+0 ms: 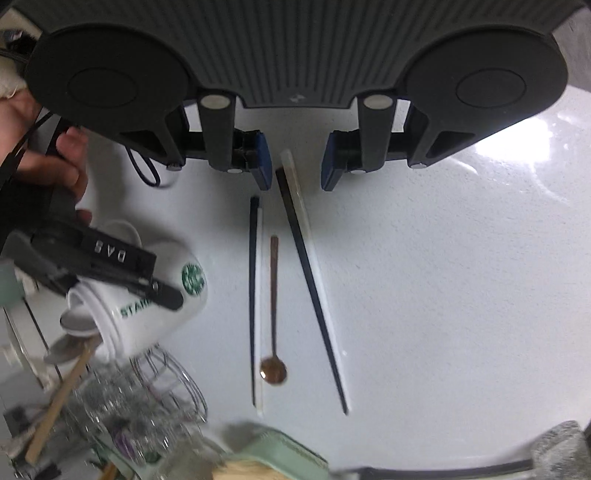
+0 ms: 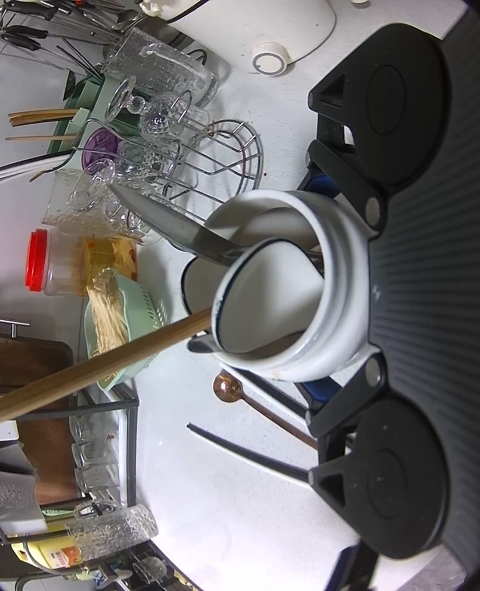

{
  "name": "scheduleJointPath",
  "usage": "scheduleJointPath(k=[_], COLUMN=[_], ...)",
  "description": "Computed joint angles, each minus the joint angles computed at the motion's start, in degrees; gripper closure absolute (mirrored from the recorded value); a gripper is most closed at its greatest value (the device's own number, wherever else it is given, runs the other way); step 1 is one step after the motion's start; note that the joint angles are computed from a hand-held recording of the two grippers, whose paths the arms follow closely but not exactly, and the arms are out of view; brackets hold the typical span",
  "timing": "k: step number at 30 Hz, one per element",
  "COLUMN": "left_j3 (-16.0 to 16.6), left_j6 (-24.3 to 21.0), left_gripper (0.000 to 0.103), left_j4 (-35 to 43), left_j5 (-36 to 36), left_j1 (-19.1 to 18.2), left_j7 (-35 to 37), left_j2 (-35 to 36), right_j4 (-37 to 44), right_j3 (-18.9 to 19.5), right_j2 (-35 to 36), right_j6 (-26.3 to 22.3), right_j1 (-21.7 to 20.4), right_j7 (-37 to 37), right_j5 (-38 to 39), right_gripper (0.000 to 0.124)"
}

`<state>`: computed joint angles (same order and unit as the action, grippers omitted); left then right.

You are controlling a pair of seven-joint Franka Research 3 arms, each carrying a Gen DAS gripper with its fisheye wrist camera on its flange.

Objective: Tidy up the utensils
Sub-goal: 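Move the left gripper to the white chopstick on the counter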

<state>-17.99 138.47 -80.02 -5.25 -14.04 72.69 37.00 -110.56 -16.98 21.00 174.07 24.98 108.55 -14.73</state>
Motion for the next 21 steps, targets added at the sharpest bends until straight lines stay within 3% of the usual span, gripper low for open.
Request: scheduleJointPath(k=[6,9,11,16,20,21], left_j3=[-0.6,1.75,0.71,0.14,1.69,2.28], left_j6=[-2.68,-1.71,-1.42,-0.58,-0.38,-0.4], left_gripper=[0.07,0.081,0.081,0.081,0.082,0.089], left_j4=[4.33,4.59,4.74,4.03,3.35,3.2], left_j5=[0.57,4.82,3.74,2.91,4.6,5.51], left_j1=[-0.44,-3.0,-2.14,-1.8,-3.55,-4.21], left_j7=[5.32,4.83,5.5,5.92,2.34,1.07], left_j2=[3.78,3.72,4.09,4.06,3.22,3.03], right_j4=[-2.02,-2.97,-3.52,-4.23,-4.31,-4.39], right_j3=[-3.62,-5.54,-6.47,-5.11,-2.32,-1.49], right_j2=[-1.63,-2.57,-3.19,-3.98,-4.33,-4.41], right_j6=[-1.03,-2.01,-2.75,-2.27,-1.95,-1.73], right_j1=[4.19,6.38,7.61,6.56,3.68,2.81], right_j7=[6.13,11.91,16.04,21.31,22.43,22.07], right_j5=[-4.23,-8.19,-11.43,-17.41,-20.0,-20.13], right_gripper=[0.032,0.032,0.032,0.032,0.032,0.032])
